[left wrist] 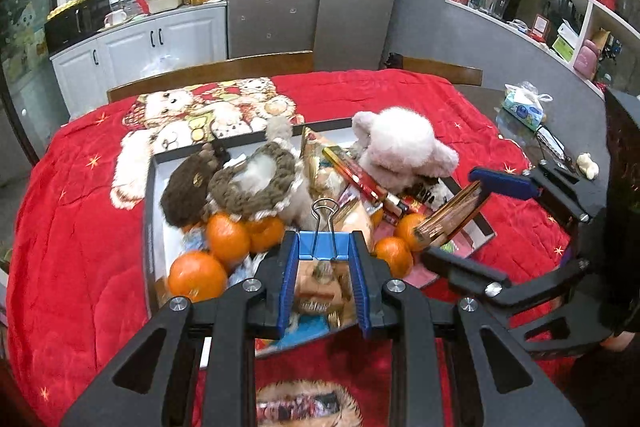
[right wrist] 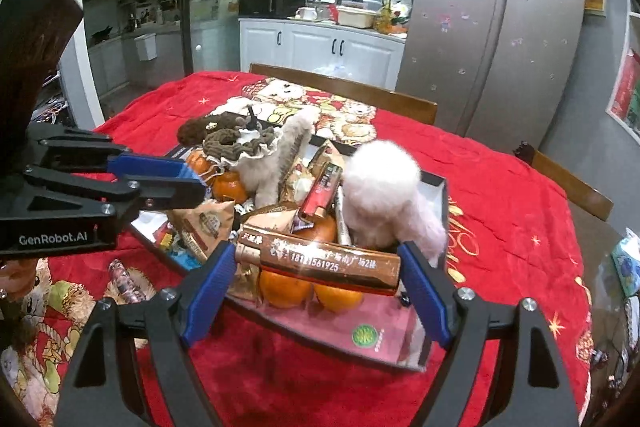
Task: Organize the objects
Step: 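Carry the binder clip with the left tool while the right tool carries the gold box, then open the left tool over the tray while the right tool releases the gold box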
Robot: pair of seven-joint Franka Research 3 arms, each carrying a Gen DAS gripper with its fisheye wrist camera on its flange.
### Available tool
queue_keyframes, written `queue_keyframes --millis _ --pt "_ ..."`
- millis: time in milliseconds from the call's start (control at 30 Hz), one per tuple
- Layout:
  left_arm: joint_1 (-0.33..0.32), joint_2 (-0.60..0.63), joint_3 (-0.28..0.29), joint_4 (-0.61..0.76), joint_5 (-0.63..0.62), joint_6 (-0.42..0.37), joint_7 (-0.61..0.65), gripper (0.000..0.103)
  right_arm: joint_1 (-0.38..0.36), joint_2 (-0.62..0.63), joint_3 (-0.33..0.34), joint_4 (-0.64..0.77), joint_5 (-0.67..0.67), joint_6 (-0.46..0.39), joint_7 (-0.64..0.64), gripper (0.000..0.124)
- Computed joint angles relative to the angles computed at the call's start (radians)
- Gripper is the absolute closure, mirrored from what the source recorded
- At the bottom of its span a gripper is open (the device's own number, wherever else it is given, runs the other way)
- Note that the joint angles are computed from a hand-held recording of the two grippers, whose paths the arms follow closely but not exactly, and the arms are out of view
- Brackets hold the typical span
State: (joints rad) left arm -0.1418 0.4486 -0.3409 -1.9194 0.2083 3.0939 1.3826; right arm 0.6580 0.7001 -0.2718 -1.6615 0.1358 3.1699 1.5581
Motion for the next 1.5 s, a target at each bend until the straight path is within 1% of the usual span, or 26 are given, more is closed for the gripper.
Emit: queue_keyframes --millis 67,233,400,500,600,667,733,900,1000,1033,1267,1367,1400,1433,1500 --pt "-0.006 0.022 0.0 0.035 0.004 -0.021 0.008 0.079 -0.045 0.014 0.048 0.027 0.0 -0.01 -0.021 0.042" --pt "-0.049 0.086 0.031 0.139 0.014 -0.086 0.012 0.079 -0.113 0.053 0.11 0.079 0.004 -0.041 -0.043 0.042" --pt "-0.057 0.132 0.027 0.201 -0.001 -0.125 0.025 0.079 -0.172 0.081 0.166 0.116 0.011 -0.057 -0.069 0.042" --pt "-0.079 0.153 0.047 0.233 0.004 -0.146 0.021 0.079 -0.207 0.091 0.205 0.132 0.014 -0.068 -0.098 0.042" --pt "-0.092 0.176 0.059 0.268 0.003 -0.171 0.016 0.079 -0.232 0.103 0.235 0.15 0.02 -0.075 -0.126 0.042" --pt "-0.096 0.189 0.062 0.285 0.002 -0.186 0.016 0.079 -0.235 0.112 0.236 0.163 0.024 -0.084 -0.135 0.042" --pt "-0.106 0.198 0.075 0.299 0.008 -0.199 0.01 0.079 -0.255 0.118 0.261 0.171 0.032 -0.083 -0.152 0.042" --pt "-0.1 0.211 0.069 0.312 0.002 -0.208 0.018 0.079 -0.279 0.13 0.287 0.188 0.049 -0.088 -0.183 0.042" --pt "-0.104 0.218 0.073 0.322 0.004 -0.22 0.019 0.079 -0.336 0.132 0.36 0.192 0.074 -0.1 -0.229 0.042" --pt "-0.106 0.222 0.074 0.329 0.003 -0.227 0.018 0.079 -0.347 0.134 0.374 0.193 0.082 -0.101 -0.242 0.042" --pt "-0.101 0.229 0.07 0.332 -0.008 -0.227 0.015 0.079 -0.359 0.133 0.394 0.192 0.124 -0.103 -0.282 0.041" --pt "-0.102 0.231 0.07 0.335 -0.01 -0.229 0.014 0.079 -0.353 0.136 0.39 0.198 0.135 -0.106 -0.284 0.041" --pt "-0.101 0.231 0.069 0.335 -0.011 -0.23 0.013 0.079 -0.354 0.135 0.39 0.197 0.139 -0.105 -0.285 0.041" --pt "-0.104 0.23 0.073 0.335 -0.011 -0.23 0.008 0.074 -0.353 0.136 0.389 0.198 0.141 -0.105 -0.286 0.041" --pt "-0.118 0.228 0.094 0.334 0.0 -0.223 -0.015 0.07 -0.35 0.137 0.386 0.199 0.145 -0.104 -0.286 0.041"
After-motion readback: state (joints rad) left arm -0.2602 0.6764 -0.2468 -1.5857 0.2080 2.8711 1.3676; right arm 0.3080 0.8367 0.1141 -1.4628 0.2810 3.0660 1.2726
